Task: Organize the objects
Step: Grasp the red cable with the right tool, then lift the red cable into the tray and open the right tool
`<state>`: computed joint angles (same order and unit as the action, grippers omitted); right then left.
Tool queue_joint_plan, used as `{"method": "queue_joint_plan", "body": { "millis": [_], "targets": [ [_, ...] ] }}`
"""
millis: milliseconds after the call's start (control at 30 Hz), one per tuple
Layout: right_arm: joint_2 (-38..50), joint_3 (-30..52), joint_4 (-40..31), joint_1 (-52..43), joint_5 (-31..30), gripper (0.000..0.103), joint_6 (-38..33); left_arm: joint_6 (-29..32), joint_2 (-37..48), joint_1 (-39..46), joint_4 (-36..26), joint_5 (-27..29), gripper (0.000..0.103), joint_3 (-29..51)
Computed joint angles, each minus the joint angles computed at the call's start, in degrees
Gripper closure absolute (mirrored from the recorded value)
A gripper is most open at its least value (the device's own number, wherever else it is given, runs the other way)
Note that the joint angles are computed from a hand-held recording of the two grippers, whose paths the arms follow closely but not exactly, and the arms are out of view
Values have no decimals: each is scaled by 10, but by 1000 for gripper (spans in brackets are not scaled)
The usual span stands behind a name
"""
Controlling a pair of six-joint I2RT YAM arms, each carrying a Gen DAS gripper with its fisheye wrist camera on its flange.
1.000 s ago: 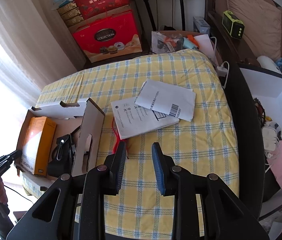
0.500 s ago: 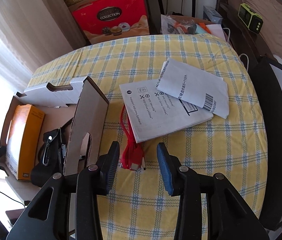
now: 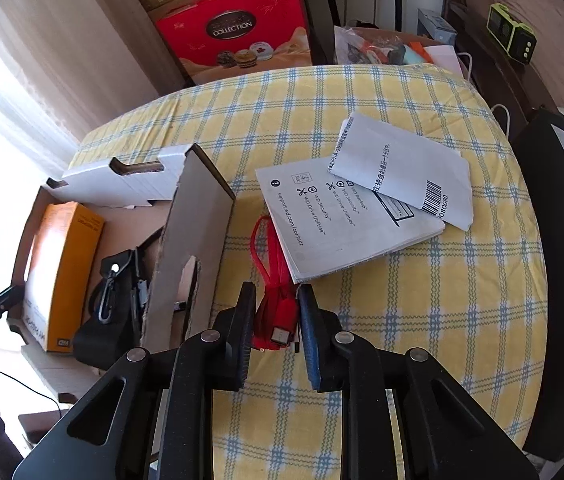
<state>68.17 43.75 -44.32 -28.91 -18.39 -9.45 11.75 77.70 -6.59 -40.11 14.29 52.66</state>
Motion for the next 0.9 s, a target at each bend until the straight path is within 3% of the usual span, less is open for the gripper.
{"method": "queue_joint_plan", "body": {
  "millis": [267, 533, 700, 900],
  "targets": [
    [-55, 50, -109, -69, -89, 86, -46, 1, 0, 0, 1, 0, 98, 0],
    [-94, 101, -158, -73, -103, 86, -48, 0, 1, 1, 0, 1, 98, 0],
    [-104, 128, -161, -31, -99, 86, -17, 2, 3, 5, -1, 5, 98, 1],
    [-91, 135, -111, 99, -40, 86, 68, 2, 3, 5, -1, 5, 98, 2]
  ]
}}
